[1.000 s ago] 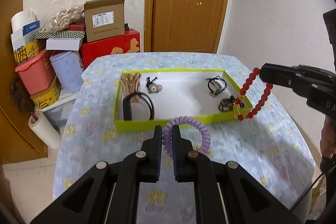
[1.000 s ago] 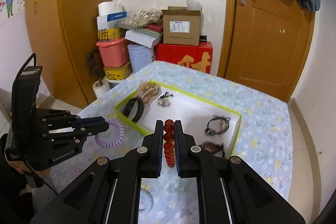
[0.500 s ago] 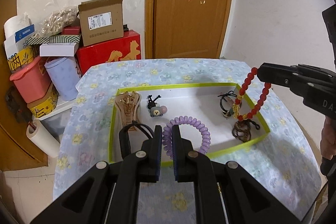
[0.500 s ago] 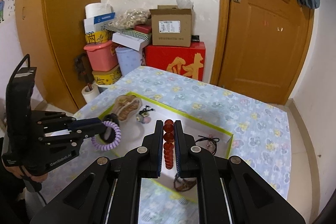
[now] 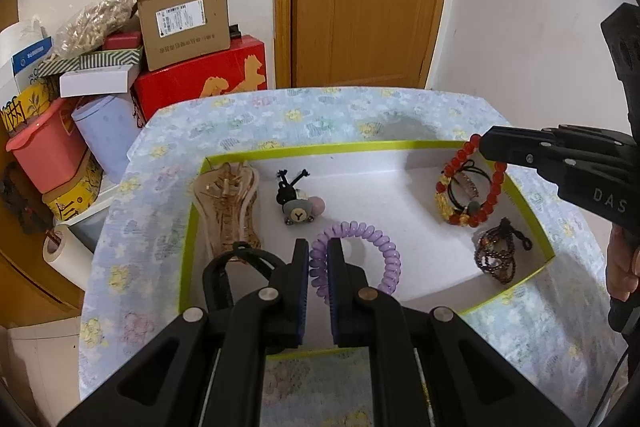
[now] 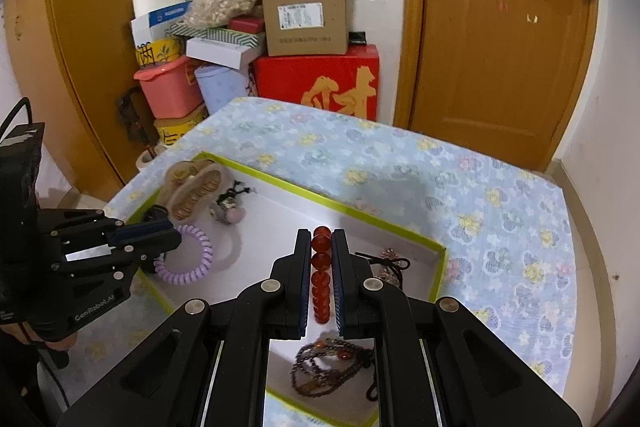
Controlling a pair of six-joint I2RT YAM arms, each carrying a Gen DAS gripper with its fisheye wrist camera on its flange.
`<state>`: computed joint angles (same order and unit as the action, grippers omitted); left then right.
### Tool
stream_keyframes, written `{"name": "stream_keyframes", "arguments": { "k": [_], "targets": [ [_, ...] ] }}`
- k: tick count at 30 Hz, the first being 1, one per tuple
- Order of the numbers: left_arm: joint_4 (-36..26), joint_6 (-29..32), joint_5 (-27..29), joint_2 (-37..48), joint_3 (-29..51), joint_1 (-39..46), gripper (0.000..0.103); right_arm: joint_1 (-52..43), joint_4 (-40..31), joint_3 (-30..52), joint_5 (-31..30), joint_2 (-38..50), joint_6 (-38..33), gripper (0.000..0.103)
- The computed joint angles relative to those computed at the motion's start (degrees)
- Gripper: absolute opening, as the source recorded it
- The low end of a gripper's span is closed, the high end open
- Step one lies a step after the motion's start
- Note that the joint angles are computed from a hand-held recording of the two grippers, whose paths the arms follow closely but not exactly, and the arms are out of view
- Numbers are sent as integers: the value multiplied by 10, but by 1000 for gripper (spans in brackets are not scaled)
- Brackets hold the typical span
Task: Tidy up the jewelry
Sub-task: 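Carry the red bracelet and purple coil into the box and open both tools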
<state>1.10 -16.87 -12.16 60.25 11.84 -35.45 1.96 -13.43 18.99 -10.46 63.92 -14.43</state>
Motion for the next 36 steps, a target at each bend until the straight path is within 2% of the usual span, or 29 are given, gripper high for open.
{"name": "stream_keyframes", "arguments": {
  "k": [11,23,26,29,32,36],
  "targets": [
    [49,4,-6,86,10,-15,9,-58,70,-2,-20,107,-30,10],
    [46,-3,-30,128,30,-40,10,-101,87,2,-25,165,-47,11],
    [42,-4,-27,127,32,-39,13,-111,79,-2,-29,149,-51,19],
    [31,-9,-14,114,31,-34,20,-116,61,-5,-31,122,-55,20],
    [9,-20,-17,79,25,-39,22,-122,30,-11,-34,79,-56,20],
    [-45,-37,-32,3,13,-57,24,-139,-45,-23,-50,-16,-62,20]
  ]
}}
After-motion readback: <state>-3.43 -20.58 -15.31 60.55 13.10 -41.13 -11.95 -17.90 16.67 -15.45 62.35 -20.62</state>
